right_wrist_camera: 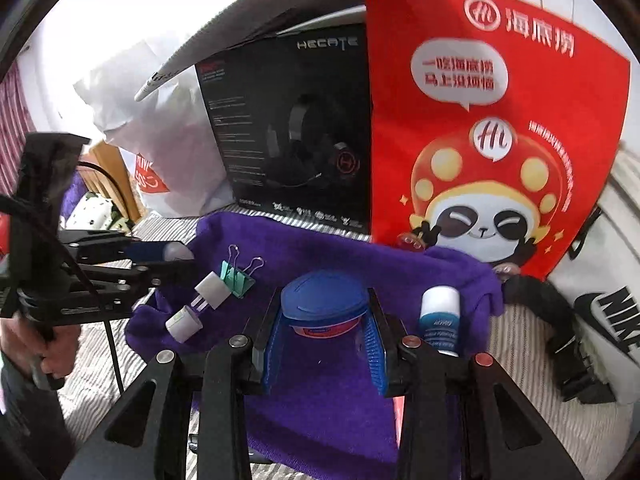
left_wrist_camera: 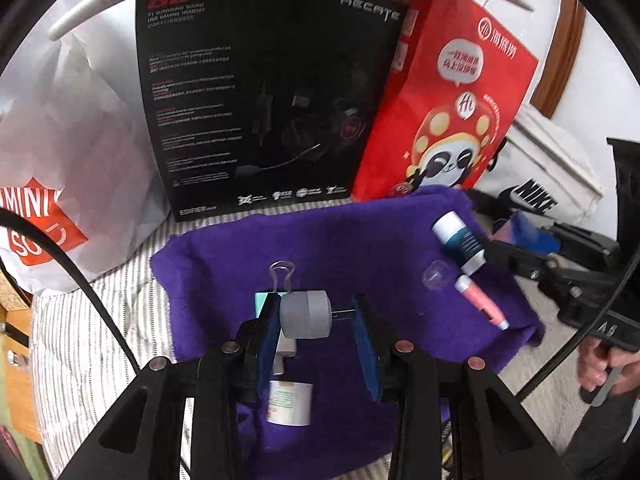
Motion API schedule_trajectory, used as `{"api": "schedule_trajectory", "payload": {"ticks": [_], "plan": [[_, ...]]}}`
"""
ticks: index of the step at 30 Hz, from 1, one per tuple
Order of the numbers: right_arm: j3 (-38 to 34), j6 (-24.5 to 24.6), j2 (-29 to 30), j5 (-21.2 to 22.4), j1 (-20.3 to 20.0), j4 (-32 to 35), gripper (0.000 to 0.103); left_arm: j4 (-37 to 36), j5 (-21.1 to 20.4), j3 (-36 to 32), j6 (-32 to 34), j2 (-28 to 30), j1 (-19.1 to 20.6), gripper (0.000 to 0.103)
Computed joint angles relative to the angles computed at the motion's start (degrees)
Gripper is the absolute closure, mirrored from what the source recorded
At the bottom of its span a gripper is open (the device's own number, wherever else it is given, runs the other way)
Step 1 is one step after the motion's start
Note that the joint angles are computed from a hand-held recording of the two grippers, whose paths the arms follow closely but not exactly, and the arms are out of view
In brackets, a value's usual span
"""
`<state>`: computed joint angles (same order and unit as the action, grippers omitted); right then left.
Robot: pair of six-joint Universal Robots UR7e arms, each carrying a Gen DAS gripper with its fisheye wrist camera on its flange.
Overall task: Organize rigid objects
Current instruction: 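Carry the grey cylinder and blue-lidded jar over the purple towel with both grippers, then release the blue-lidded jar beside the pink tube while the left releases the cylinder beside the charger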
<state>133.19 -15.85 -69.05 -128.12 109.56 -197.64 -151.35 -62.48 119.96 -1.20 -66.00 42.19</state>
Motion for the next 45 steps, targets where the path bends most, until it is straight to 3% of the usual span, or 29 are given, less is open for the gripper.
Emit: {"api": "schedule_trajectory", "payload": {"ticks": [15, 28, 45], "plan": [[0.12, 1.11, 0.68, 1.72, -3.49, 3.74, 0.067, 0.58, 0.86, -0.85, -0.74, 1.49, 2.96, 0.069], [0.21, 3.14, 0.35, 2.66, -7.32, 11.61, 0.067, 0.89, -0.09, -0.80, 0.79, 2.55, 2.09, 0.069], [-0.30, 2.25, 2.22, 1.62, -7.81, 11.72, 0.067, 1.41, -0.84, -0.91, 1.40, 2.52, 2.00, 0.069]]}}
